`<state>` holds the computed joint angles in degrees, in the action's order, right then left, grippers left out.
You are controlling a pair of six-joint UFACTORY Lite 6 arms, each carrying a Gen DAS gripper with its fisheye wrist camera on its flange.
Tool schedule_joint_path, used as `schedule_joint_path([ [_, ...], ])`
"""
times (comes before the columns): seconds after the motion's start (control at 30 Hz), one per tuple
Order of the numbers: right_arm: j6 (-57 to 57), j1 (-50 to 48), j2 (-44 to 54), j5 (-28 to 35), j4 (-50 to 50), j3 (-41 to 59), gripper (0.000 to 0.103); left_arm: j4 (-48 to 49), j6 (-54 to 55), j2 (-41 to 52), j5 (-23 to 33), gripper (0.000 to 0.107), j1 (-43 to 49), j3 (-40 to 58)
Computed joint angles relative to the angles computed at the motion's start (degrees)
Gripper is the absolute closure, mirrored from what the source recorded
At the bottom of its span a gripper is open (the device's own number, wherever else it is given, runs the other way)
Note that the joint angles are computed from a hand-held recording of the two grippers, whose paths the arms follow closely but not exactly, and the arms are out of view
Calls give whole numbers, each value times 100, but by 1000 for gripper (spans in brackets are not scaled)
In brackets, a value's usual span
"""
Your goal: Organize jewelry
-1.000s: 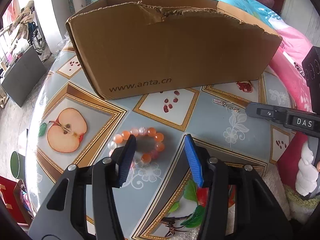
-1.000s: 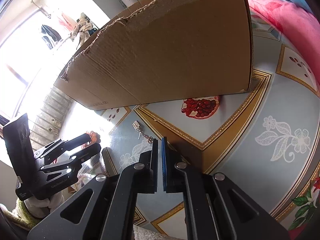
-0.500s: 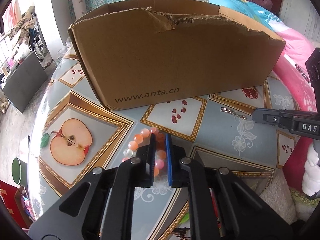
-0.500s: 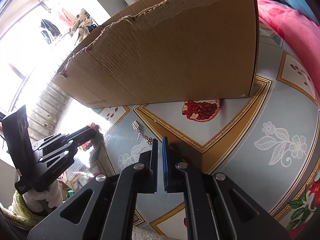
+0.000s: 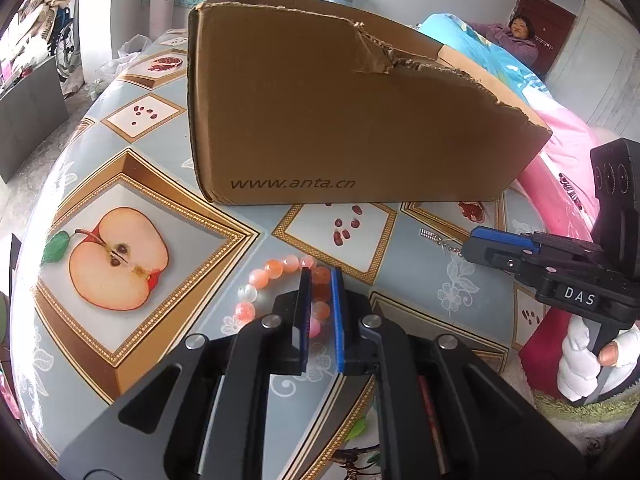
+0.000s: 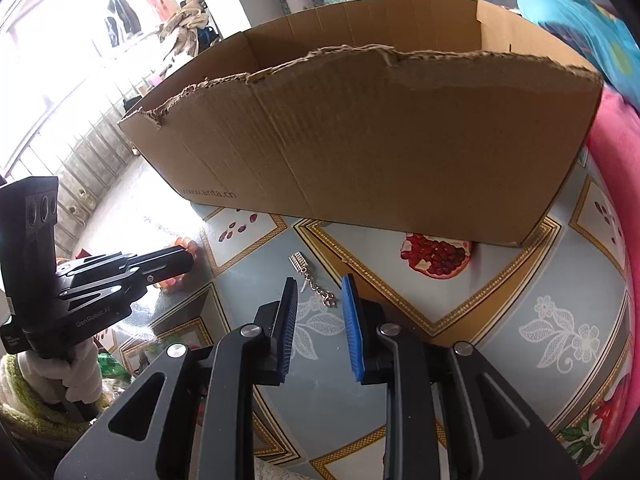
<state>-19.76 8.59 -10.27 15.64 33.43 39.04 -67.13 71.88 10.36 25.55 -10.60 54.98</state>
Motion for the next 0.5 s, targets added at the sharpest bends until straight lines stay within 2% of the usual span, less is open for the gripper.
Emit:
schedule_joint_path([
  [0.2,1382,357,156,-124,-1460,212,80,66,-133,69,87,98,-134,116],
  [0.5,2688,704,601,-280,-3027,532,80,597,-818,125,-89,98,-365,244],
])
